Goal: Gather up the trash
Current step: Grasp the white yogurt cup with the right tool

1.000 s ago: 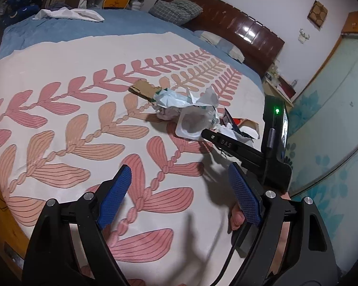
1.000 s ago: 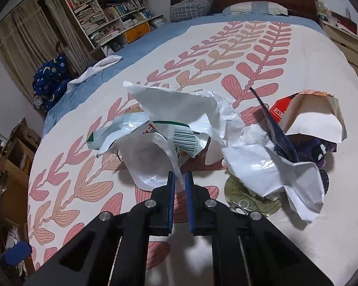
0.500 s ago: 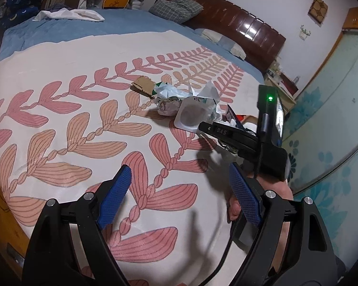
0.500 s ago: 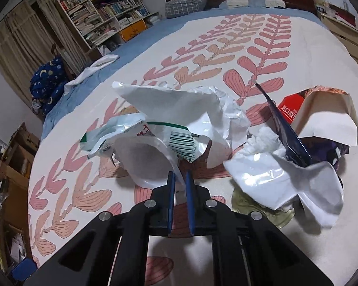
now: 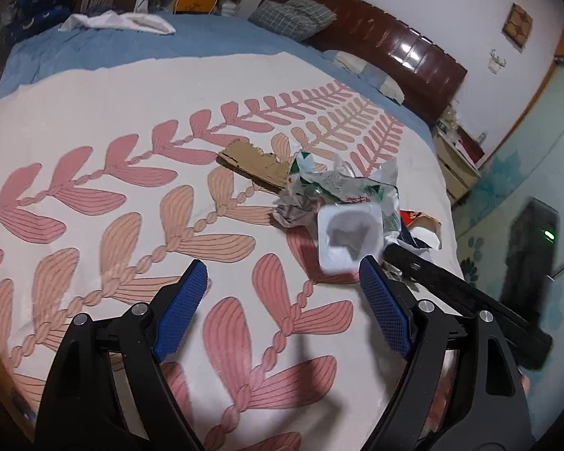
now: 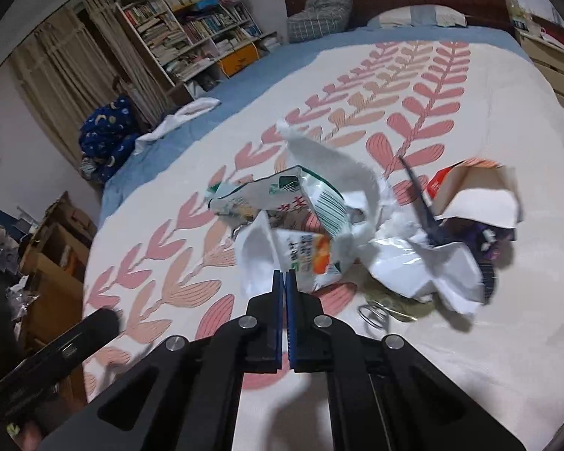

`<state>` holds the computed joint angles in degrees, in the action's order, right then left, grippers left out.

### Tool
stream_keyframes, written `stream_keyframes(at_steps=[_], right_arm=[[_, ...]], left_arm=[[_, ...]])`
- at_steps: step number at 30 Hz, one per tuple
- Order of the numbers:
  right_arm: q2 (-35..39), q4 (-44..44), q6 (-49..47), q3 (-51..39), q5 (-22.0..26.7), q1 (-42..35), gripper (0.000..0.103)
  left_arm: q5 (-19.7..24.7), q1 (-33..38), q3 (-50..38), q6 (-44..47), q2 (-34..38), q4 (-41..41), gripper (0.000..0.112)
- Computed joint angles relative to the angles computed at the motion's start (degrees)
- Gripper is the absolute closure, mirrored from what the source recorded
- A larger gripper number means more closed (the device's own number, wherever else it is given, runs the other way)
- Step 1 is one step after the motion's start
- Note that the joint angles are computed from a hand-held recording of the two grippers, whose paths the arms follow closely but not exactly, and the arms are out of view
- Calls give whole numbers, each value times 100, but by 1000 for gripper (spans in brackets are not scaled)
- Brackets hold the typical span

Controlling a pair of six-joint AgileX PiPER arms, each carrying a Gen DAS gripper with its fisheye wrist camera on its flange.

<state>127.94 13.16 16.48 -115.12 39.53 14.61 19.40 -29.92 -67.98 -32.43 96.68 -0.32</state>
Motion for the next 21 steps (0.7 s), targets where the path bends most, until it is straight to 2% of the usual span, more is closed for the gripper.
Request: stream_keyframes(at_steps=[4,9,15,16,17,18,19,20,21], right_arm=[[-724,533,-538,1018,-263,-196,101],[-1174,690,-891,1656,-370,-304,101],[-900,-349,-658,1234,-286,58,95],[-788,-468,-598,1050,-191,122,86],[-657,-540,-600,870,-123,183,55],[-595,-653,-536,806,-169,250,41],[-566,-804,-430,787,-269,312,37],[-498,-1008,-270,677,-277,373,38],[-365,-1197,-96,443,-134,426,38]], left_arm=[[70,-178,-135,-403,23,451,30],[104,-261,-101,-813,-34,753,30],[80,-239,76,-927,-185,779,30],[76,-232,110,-931,-218,785,30],[76,-216,143,-890,-252,753,30],[84,-207,153,-878,-264,753,30],[85,-189,167,-841,-279,734,30],[84,-159,180,-770,-293,668,30],[77,-138,184,-706,-297,604,30]])
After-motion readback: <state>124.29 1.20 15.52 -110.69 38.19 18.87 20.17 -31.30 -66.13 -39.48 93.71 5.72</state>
